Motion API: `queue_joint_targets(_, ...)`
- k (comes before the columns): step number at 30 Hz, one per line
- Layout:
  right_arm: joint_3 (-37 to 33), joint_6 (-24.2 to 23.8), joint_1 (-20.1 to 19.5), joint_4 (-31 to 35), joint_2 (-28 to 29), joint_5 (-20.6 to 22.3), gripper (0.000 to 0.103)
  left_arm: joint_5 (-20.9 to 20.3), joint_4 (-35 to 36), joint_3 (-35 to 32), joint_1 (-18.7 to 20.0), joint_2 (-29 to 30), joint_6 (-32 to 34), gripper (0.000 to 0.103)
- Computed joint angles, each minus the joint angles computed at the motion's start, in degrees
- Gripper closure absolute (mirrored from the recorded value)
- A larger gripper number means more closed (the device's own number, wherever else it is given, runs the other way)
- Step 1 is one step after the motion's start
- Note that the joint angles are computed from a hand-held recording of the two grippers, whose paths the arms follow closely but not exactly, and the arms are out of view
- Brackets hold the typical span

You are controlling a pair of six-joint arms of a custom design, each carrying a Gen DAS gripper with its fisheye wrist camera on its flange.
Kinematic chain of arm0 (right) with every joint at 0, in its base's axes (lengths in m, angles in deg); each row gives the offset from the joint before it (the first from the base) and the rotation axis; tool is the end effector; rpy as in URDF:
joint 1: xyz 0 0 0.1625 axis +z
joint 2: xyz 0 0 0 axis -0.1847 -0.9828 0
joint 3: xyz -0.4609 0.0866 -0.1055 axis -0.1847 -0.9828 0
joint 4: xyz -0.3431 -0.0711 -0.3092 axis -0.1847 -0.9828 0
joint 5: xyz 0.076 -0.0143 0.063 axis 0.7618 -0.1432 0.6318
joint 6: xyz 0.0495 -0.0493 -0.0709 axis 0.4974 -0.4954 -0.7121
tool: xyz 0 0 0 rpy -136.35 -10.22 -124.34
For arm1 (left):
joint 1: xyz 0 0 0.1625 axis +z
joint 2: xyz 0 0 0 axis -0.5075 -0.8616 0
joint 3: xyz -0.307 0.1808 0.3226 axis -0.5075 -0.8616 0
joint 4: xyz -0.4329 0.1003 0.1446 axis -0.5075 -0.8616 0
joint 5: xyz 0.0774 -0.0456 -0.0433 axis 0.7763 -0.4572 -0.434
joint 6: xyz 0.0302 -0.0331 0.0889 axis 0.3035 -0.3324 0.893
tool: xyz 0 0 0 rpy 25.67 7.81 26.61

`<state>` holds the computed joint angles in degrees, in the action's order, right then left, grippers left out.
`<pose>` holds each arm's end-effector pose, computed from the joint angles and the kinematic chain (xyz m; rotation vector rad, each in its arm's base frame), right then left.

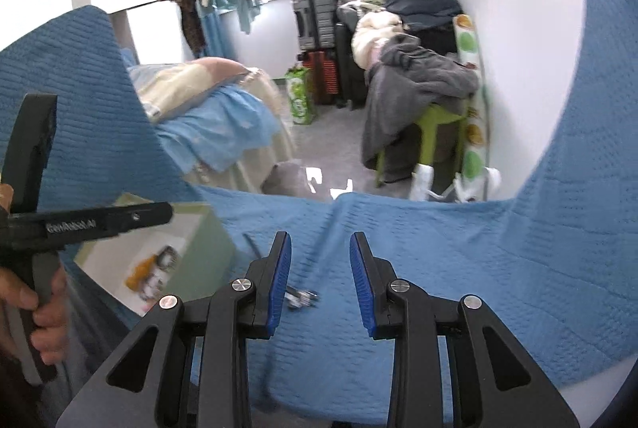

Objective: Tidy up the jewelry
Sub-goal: 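Move both open tools back to the black hairpin and silver pin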

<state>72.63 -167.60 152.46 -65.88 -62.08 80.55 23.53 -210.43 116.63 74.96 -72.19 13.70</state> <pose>0.4189 -0.2664 0.0847 0.3888 -2.2806 1.0296 -0.0994 -0.3565 0.3437 0.5430 2.6649 -0.6413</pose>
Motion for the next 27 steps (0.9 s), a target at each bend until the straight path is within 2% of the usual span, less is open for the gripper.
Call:
queue_joint_targets(10,12.36,3.68,-3.69,0.28,-8.94,1.04,0.075,-1.28,-6.02,5.3,-2.53,6.97,-7.95,0.05)
queue_joint_targets(16,18.43,3.8,-7.93,-1.75,-12.55,-0.38,0.075,1.88,-8.7,6.81,-2.96,13.61,-10.79,0.052)
queue_joint_targets(22,23.37,3.27,-13.15,-4.84,-14.29,-2.18,0.075,3.32,-12.2,7.84,-0.73,19.36,-13.07,0.052)
queue_joint_targets(27,26.38,4.39,-16.69,-5.55,-14.81,-1.24,0.075,5.16,-16.9,8.69,1.12,22.9,-12.72,0.052)
